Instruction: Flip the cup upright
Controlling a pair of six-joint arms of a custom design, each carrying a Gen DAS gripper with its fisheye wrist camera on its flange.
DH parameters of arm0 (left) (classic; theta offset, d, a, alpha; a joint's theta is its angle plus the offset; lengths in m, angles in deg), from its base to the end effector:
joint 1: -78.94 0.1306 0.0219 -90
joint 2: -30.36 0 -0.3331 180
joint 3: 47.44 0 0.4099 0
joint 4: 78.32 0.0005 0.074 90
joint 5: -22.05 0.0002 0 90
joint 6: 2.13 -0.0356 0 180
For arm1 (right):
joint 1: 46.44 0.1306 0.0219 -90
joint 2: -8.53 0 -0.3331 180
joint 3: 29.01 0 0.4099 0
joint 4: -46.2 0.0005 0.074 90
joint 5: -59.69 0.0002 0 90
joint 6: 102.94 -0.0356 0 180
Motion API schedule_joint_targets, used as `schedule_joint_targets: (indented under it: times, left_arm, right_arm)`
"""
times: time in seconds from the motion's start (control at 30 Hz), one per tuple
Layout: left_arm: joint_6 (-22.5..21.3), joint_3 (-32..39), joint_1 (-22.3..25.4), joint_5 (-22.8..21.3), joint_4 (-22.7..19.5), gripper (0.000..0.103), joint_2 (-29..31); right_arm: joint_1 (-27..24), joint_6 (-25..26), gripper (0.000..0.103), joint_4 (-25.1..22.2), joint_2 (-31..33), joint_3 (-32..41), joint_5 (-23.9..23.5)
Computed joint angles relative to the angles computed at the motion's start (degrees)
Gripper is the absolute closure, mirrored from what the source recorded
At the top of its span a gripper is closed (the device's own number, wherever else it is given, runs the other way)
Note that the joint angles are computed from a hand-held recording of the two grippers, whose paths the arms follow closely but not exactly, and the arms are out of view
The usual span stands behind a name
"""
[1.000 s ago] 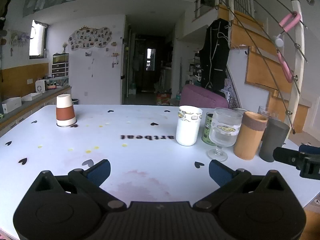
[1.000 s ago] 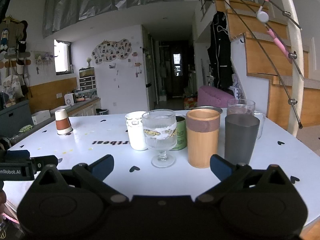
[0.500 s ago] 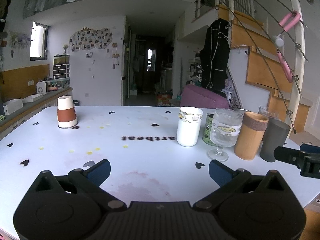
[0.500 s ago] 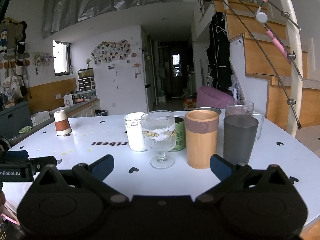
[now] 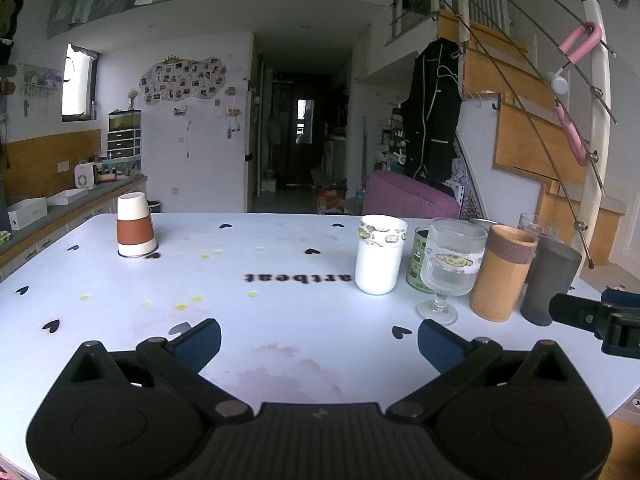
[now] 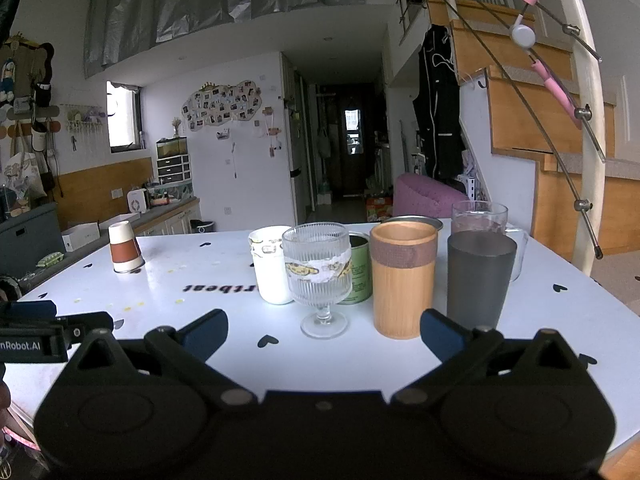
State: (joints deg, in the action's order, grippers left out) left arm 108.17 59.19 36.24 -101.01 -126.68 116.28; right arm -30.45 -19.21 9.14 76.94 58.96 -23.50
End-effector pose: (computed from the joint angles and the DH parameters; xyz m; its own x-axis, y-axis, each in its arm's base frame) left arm 0.3608 -0.3072 0.5594 -0.3938 -0.0322 -0.9186 0.0817 0.9942 -0.0699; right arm 0.3760 0.1028 0.5445 -0.3053 0.0253 -0.9519 -0.1323 0.9888 0.0687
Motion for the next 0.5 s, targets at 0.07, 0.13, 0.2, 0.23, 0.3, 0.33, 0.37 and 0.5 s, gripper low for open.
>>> schedule_joint_targets:
  times: [0.07, 0.13, 0.2, 0.23, 0.3, 0.33, 0.37, 0.5]
  left_arm:
    - [0.0, 0.0, 0.1, 0.1, 0.0, 0.000, 0.0]
    - [0.0, 0.0, 0.0, 0.0, 0.0, 0.000, 0.0]
    - [-0.1, -0.1, 0.1, 0.1, 0.0, 0.000, -0.1]
    - [0.0, 0.0, 0.0, 0.0, 0.0, 0.000, 0.0]
    - [0.0, -0.1, 0.1, 0.1, 0.0, 0.000, -0.1]
    - [0.0, 0.0, -0.1, -0.1, 0.1, 0.000, 0.0]
    - [-0.1, -0.1, 0.0, -0.1, 0.1, 0.000, -0.1]
    - [-0.3, 0.1, 0.2, -0.2, 0.0, 0.000, -0.1]
  right_arm:
    - [0.1, 0.0, 0.000, 0.0, 0.0, 0.0, 0.1]
    - [0.0, 0.0, 0.000, 0.0, 0.0, 0.0, 0.0]
    - [0.0, 0.0, 0.000, 0.0, 0.0, 0.0, 0.0]
    - [0.0, 0.0, 0.000, 0.0, 0.0, 0.0, 0.0]
    - [0.0, 0.0, 0.000, 0.0, 0.0, 0.0, 0.0]
    - [0.0, 0.0, 0.000, 0.0, 0.0, 0.0, 0.0]
    - [0.0, 0.0, 0.000, 0.0, 0.0, 0.0, 0.0]
    - [0.1, 0.0, 0.000, 0.0, 0.0, 0.0, 0.1]
